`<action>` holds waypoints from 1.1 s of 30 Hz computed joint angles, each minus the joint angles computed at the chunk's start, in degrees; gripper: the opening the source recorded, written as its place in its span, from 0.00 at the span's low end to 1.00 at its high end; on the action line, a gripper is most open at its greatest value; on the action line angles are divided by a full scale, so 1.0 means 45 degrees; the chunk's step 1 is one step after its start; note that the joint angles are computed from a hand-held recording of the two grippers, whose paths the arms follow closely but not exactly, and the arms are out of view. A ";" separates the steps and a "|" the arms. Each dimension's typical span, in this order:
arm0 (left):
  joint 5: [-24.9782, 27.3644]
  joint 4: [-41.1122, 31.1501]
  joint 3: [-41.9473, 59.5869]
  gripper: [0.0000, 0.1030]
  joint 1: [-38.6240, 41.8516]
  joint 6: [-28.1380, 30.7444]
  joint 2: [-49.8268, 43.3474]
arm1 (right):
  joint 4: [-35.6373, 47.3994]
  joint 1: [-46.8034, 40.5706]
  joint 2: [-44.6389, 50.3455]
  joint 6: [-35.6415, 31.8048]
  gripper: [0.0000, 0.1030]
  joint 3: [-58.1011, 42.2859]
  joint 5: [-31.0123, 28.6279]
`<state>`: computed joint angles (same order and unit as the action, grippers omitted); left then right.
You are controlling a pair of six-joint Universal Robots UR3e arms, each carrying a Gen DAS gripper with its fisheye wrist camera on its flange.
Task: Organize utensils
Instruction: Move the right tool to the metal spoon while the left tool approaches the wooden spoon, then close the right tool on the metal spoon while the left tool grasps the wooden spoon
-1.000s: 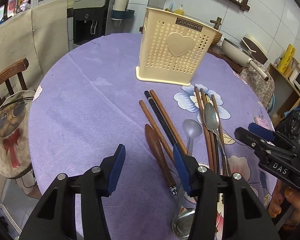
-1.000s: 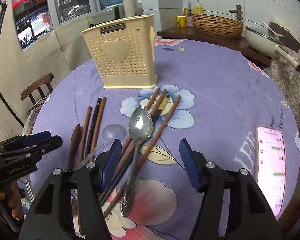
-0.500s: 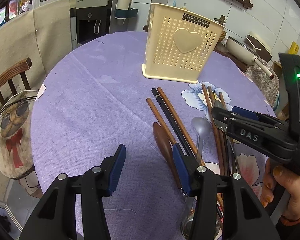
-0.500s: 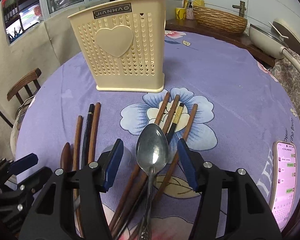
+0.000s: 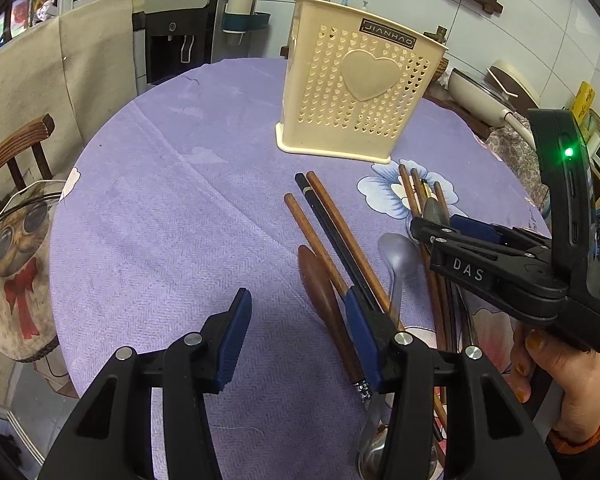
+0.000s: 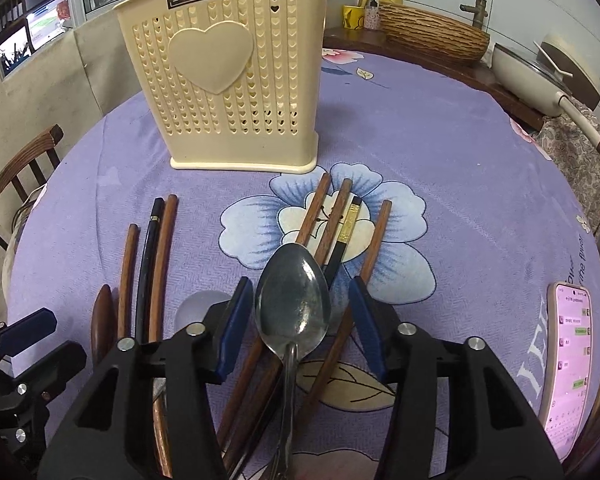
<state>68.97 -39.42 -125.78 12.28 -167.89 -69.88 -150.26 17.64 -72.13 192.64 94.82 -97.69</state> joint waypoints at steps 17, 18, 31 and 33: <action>0.0428 0.0050 0.0465 0.46 -0.0743 -0.0081 -0.0748 | -0.0840 -0.0315 -0.0410 -0.0095 0.36 0.0714 0.0693; 0.0485 0.0052 0.0553 0.44 -0.0835 -0.0124 -0.0870 | -0.0978 -0.0365 -0.0502 -0.0112 0.36 0.0853 0.0786; 0.0900 -0.0331 0.1493 0.26 -0.1326 -0.0897 -0.2072 | -0.2215 -0.0833 -0.2185 -0.0342 0.36 0.2405 0.1632; 0.1080 -0.0449 0.1743 0.24 -0.1500 -0.1064 -0.2267 | -0.2297 -0.0750 -0.2367 -0.0426 0.36 0.2521 0.1548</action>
<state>73.83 -41.44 -117.93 5.53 -172.68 -80.09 -160.59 14.27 -82.78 190.72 106.17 -90.73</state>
